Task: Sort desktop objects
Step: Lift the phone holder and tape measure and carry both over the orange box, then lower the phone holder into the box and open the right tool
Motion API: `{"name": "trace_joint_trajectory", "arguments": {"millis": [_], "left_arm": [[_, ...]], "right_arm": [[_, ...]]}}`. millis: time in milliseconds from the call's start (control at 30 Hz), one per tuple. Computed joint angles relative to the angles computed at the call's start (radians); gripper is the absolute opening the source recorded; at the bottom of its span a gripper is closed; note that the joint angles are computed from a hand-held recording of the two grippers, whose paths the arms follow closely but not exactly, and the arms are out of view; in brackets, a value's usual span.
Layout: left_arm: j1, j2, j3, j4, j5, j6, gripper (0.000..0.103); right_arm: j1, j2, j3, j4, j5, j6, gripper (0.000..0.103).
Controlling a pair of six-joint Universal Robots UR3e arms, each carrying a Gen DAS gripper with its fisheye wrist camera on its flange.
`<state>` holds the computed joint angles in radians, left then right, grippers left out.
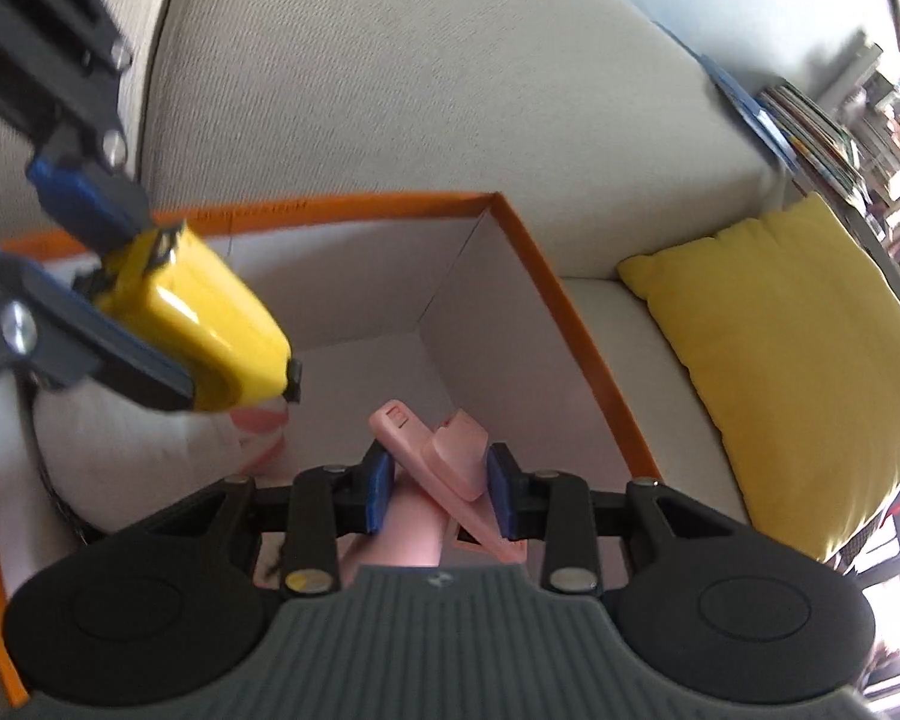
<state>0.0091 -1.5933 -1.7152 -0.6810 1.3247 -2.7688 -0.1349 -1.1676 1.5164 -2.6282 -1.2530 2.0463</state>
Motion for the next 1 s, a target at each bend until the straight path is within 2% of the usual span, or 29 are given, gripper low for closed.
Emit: {"name": "trace_joint_trajectory", "arguments": {"millis": [200, 300, 500, 567, 700, 867, 1000], "left_arm": [[0.001, -0.005, 0.004, -0.006, 0.004, -0.002, 0.022], [0.006, 0.000, -0.001, -0.007, 0.003, -0.001, 0.022], [0.022, 0.005, -0.011, -0.015, -0.002, 0.009, 0.022], [0.029, 0.010, -0.016, -0.018, -0.009, 0.012, 0.022], [0.035, 0.011, -0.016, -0.023, -0.017, 0.013, 0.022], [0.039, 0.013, -0.019, -0.028, -0.023, 0.020, 0.022], [0.042, 0.014, -0.020, -0.033, -0.015, 0.017, 0.022]], "right_arm": [[-0.018, -0.003, -0.006, 0.036, 0.002, -0.281, 0.036], [-0.011, -0.024, 0.061, -0.025, -0.017, -0.498, 0.037], [-0.014, -0.049, 0.121, -0.055, -0.054, -0.810, 0.040], [-0.012, -0.046, 0.114, -0.044, -0.084, -0.847, 0.041], [-0.036, -0.060, 0.156, -0.081, -0.042, -0.890, 0.041], [-0.053, -0.078, 0.250, -0.203, 0.030, -1.035, 0.040], [-0.022, -0.046, 0.230, -0.226, 0.049, -1.007, 0.041]]}}
